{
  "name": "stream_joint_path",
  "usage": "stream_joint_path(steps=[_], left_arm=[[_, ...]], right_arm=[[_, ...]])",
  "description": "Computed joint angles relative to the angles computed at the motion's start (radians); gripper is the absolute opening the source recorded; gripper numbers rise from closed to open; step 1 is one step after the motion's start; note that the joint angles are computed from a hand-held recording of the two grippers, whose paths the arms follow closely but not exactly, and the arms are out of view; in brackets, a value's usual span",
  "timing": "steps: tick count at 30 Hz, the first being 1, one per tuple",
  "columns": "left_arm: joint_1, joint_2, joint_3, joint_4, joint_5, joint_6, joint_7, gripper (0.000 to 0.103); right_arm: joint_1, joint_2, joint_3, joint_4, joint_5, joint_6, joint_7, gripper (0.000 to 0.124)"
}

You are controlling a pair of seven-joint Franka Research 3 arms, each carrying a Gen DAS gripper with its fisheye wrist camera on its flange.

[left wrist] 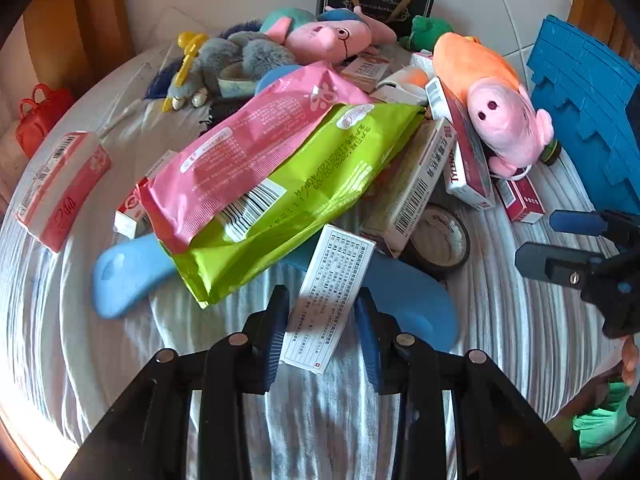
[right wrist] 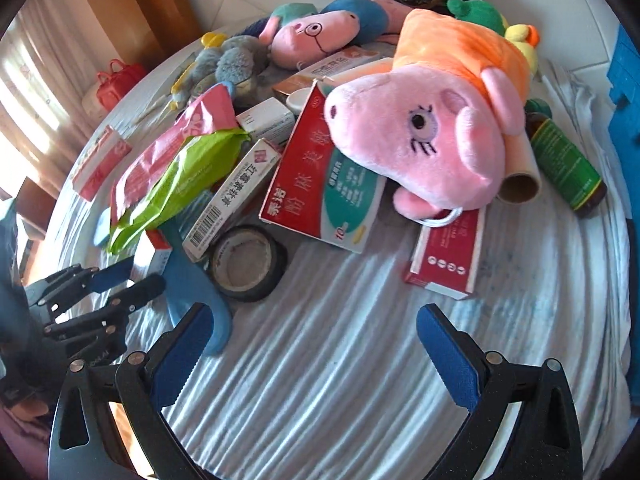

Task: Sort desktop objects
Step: 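Grasp the white leaflet with the left gripper while the right grasps the black tape roll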

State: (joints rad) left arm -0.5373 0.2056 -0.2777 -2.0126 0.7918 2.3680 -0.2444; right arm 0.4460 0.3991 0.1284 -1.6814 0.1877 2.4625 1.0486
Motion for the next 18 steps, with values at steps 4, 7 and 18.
stream_joint_path(steps=[4, 7, 18], left_arm=[[0.012, -0.015, 0.000, -0.027, -0.025, 0.010, 0.002, 0.032], [0.018, -0.018, 0.001, -0.044, -0.035, 0.034, -0.020, 0.032], [0.017, 0.002, 0.001, -0.026, -0.062, 0.028, 0.003, 0.029]], right_arm=[[0.034, 0.032, -0.004, 0.030, -0.045, -0.014, 0.018, 0.082], [0.058, 0.056, -0.009, 0.048, -0.081, -0.023, 0.029, 0.075], [0.101, 0.114, -0.012, 0.096, -0.139, -0.011, 0.022, 0.073]])
